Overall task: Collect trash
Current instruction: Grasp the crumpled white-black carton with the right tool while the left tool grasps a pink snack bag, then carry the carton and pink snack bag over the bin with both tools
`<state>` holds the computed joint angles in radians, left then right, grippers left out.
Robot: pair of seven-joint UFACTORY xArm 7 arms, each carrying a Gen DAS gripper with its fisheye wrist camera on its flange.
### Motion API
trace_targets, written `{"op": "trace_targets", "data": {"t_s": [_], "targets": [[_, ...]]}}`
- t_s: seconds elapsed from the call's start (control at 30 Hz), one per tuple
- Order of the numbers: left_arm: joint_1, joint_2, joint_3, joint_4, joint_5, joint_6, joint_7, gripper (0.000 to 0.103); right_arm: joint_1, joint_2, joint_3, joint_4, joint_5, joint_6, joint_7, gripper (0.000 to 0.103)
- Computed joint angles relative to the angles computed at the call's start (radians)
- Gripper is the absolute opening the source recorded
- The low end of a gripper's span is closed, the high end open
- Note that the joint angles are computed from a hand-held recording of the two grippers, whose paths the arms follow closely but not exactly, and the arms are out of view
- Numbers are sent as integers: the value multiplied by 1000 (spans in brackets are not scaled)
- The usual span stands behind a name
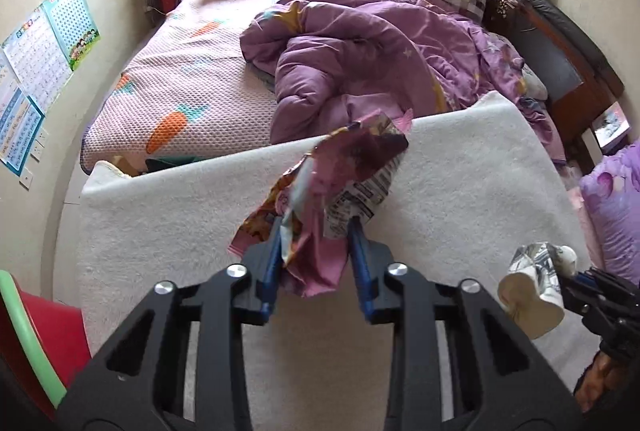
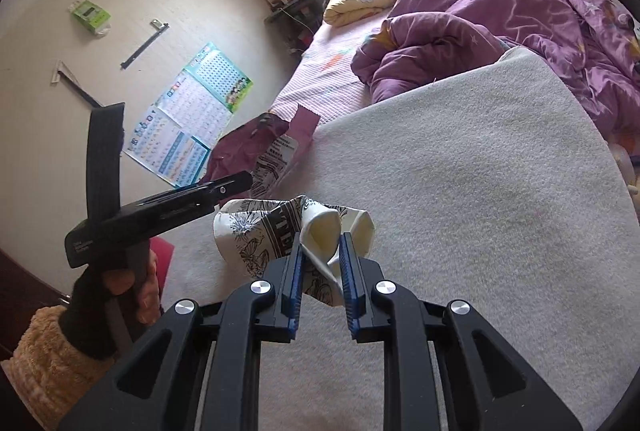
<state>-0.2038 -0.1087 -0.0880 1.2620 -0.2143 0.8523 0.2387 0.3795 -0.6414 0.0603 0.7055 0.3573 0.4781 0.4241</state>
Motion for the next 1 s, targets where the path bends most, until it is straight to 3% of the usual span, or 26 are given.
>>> {"op": "trace_targets", "data": {"t_s": [0.2, 0.33, 0.6, 1.0], "targets": [[10, -174, 45, -95, -74, -4, 55, 30, 21, -52, 49, -14, -4, -26, 52, 17], [28, -325, 97, -162, -112, 53, 47, 30, 50, -58, 86, -1, -18, -44, 91, 18], [116, -587, 152, -324, -45, 94, -25, 30, 117, 9, 155, 70, -60, -75, 152, 18], [198, -691, 234, -372, 15, 114, -47, 30, 135, 150, 231, 212, -166, -96, 206, 18]]}}
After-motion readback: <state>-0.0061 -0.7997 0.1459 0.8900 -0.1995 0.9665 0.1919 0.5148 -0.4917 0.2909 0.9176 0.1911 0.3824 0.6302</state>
